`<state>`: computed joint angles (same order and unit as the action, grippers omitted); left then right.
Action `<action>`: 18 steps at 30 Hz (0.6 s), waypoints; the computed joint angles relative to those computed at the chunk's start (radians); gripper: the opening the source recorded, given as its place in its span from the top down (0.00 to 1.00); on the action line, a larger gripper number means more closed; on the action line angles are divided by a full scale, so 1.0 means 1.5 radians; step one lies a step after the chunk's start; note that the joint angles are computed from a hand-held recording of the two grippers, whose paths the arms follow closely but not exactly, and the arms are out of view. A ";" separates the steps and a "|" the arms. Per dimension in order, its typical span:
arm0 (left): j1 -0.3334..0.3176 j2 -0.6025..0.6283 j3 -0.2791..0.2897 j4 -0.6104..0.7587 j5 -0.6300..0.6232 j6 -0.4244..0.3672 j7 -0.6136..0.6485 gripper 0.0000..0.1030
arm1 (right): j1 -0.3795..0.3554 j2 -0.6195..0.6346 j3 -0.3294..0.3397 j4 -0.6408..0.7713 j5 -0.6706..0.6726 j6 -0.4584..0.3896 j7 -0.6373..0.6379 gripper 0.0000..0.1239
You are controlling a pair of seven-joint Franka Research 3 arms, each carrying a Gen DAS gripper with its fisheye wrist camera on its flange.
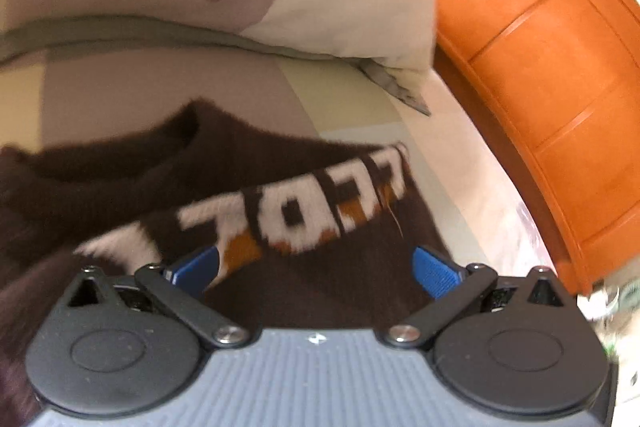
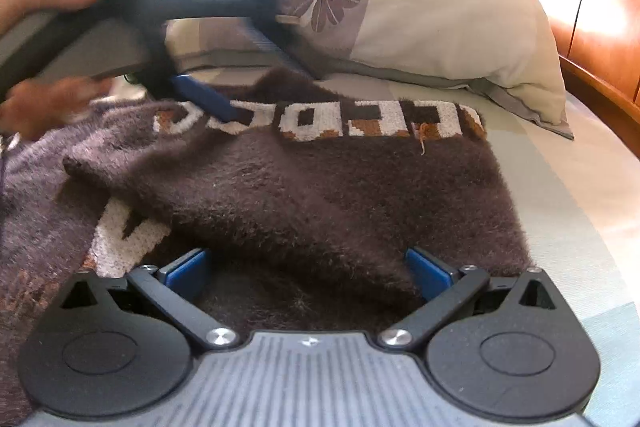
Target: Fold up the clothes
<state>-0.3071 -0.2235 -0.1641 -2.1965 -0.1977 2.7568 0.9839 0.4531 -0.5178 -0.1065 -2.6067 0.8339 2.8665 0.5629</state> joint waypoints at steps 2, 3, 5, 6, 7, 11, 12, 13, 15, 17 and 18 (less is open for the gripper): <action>-0.003 -0.034 0.000 -0.040 -0.004 -0.004 -0.005 0.01 | 0.001 0.000 -0.002 0.001 0.002 -0.002 -0.002 0.17; -0.003 -0.058 -0.003 -0.067 -0.001 -0.011 -0.017 0.01 | -0.001 0.000 0.000 0.001 0.001 -0.003 -0.001 0.17; -0.011 -0.092 -0.002 -0.120 0.004 0.005 -0.025 0.01 | -0.004 0.001 0.002 0.001 -0.001 -0.005 0.001 0.17; -0.014 -0.109 -0.003 -0.139 0.010 0.018 -0.030 0.01 | -0.014 -0.002 0.011 0.002 -0.014 -0.012 0.013 0.17; -0.013 -0.126 -0.005 -0.153 0.020 0.022 -0.042 0.01 | -0.028 -0.006 0.022 0.003 -0.033 -0.021 0.029 0.17; -0.004 -0.176 -0.013 -0.164 0.076 -0.015 -0.085 0.01 | -0.027 -0.026 0.014 0.017 -0.026 -0.029 0.067 0.17; -0.004 -0.186 -0.014 -0.163 0.089 -0.031 -0.090 0.01 | -0.033 -0.012 0.021 0.030 -0.027 -0.022 0.089 0.17; -0.001 -0.195 -0.017 -0.161 0.102 -0.050 -0.097 0.01 | -0.047 0.009 0.036 0.045 -0.040 -0.019 0.121 0.17; 0.002 -0.221 -0.029 -0.165 0.129 -0.086 -0.114 0.01 | -0.076 0.049 0.066 0.077 -0.075 -0.013 0.194 0.17; 0.003 -0.249 -0.043 -0.173 0.155 -0.114 -0.131 0.01 | -0.119 0.102 0.111 0.105 -0.153 -0.013 0.281 0.17; 0.002 -0.267 -0.050 -0.178 0.168 -0.133 -0.142 0.01 | -0.139 0.117 0.134 0.105 -0.205 -0.006 0.319 0.17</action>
